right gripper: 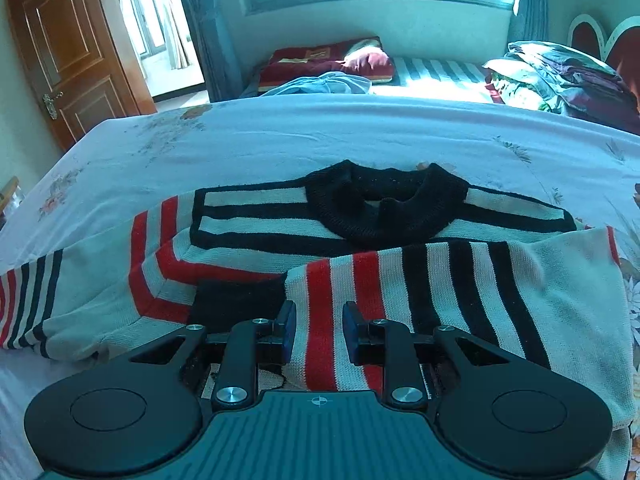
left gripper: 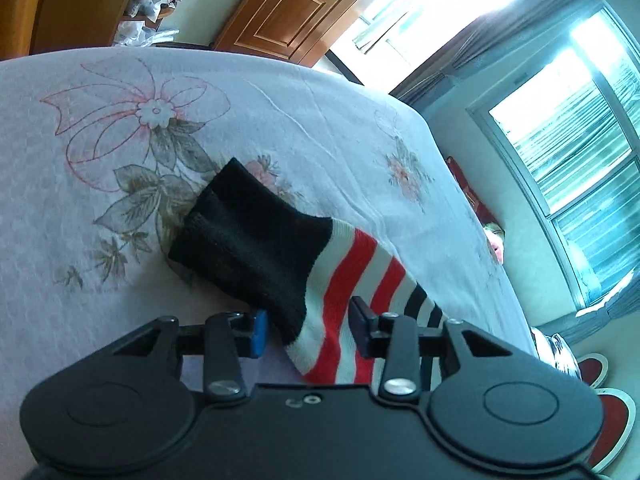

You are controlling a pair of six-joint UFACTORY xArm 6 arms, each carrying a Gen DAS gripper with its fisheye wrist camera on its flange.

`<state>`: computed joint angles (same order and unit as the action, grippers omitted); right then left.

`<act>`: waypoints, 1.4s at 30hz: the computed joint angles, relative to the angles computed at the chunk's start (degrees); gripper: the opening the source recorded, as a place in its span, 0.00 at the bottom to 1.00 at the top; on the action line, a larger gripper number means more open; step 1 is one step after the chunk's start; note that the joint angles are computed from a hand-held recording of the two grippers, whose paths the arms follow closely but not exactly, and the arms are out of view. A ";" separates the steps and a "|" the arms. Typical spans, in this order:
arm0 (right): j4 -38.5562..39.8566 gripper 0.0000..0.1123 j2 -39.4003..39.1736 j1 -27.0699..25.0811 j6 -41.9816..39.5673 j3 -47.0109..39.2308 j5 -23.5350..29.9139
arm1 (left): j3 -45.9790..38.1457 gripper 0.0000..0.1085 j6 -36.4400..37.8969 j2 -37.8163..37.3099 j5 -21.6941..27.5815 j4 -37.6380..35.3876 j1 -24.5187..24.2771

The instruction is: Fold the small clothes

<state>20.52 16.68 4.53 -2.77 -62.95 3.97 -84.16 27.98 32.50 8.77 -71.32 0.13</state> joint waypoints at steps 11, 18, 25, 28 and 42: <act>-8.80 0.22 -2.89 -4.01 11.06 4.55 -2.33 | -10.08 0.04 1.48 4.10 1.84 13.33 -7.91; 12.01 0.22 -5.47 -5.26 -7.06 6.89 -2.95 | -21.42 0.04 -1.28 10.65 10.41 22.02 -18.88; 36.87 0.22 -7.79 -8.58 -29.91 7.32 -1.04 | -35.86 0.04 -9.57 20.67 18.13 40.28 -28.43; 41.94 0.22 -8.97 -10.50 -34.11 8.46 0.68 | -42.23 0.04 -12.48 25.33 20.71 46.84 -31.29; 56.70 0.34 -11.95 -17.20 -44.05 10.01 12.46 | -40.20 0.49 -4.56 24.14 22.59 32.71 -34.40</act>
